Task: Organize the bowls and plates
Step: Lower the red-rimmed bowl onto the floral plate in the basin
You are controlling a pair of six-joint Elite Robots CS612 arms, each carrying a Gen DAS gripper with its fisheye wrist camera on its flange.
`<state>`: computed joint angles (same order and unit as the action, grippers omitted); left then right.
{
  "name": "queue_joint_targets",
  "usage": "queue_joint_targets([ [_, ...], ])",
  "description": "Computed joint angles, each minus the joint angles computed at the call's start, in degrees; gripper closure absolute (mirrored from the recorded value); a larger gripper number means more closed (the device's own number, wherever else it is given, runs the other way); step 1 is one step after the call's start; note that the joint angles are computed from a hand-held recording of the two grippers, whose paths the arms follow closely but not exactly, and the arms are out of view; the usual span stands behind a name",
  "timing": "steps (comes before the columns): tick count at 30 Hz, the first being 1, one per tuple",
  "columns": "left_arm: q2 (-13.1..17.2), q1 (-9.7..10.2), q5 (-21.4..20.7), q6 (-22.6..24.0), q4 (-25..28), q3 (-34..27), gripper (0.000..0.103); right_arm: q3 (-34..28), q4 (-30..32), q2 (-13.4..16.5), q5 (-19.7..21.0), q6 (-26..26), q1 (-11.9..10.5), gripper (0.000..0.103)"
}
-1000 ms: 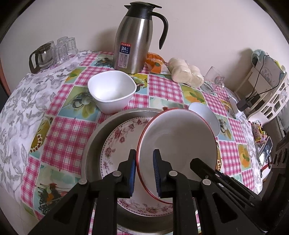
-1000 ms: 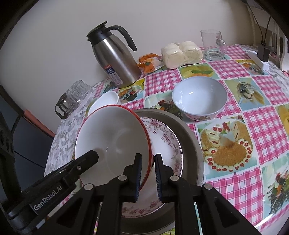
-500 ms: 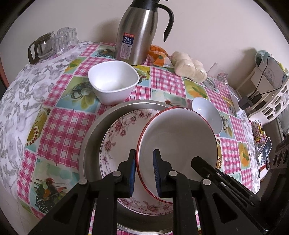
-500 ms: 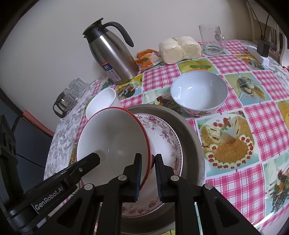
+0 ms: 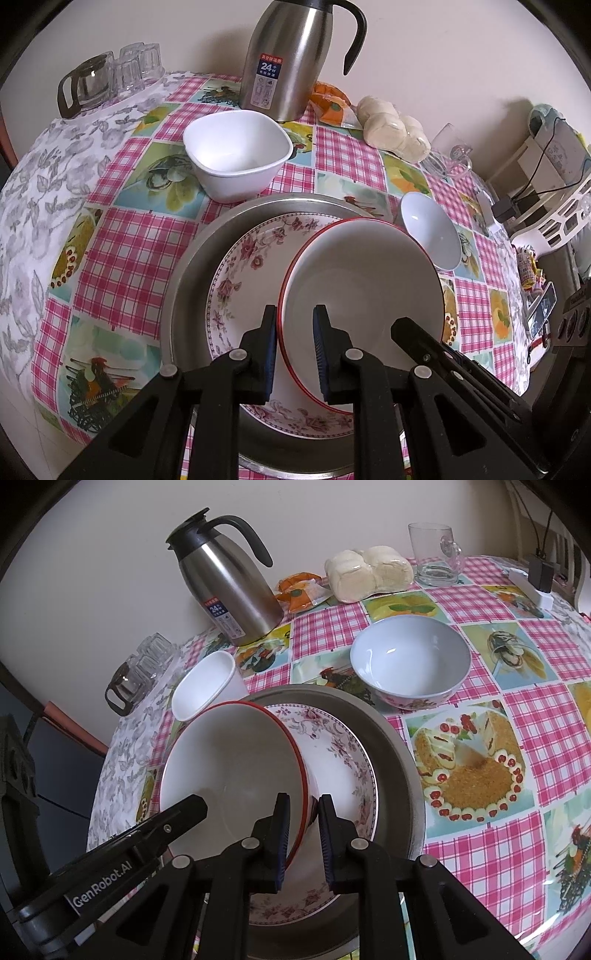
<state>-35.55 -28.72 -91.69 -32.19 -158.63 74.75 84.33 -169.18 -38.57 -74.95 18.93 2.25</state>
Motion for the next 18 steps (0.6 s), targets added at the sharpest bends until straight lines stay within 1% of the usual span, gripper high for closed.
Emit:
queue_joint_targets([
  [18, 0.4, 0.52, -2.0, -1.5, 1.0, -0.9, 0.083, -1.8, 1.7, 1.0, 2.1, 0.9, -0.3, 0.082],
])
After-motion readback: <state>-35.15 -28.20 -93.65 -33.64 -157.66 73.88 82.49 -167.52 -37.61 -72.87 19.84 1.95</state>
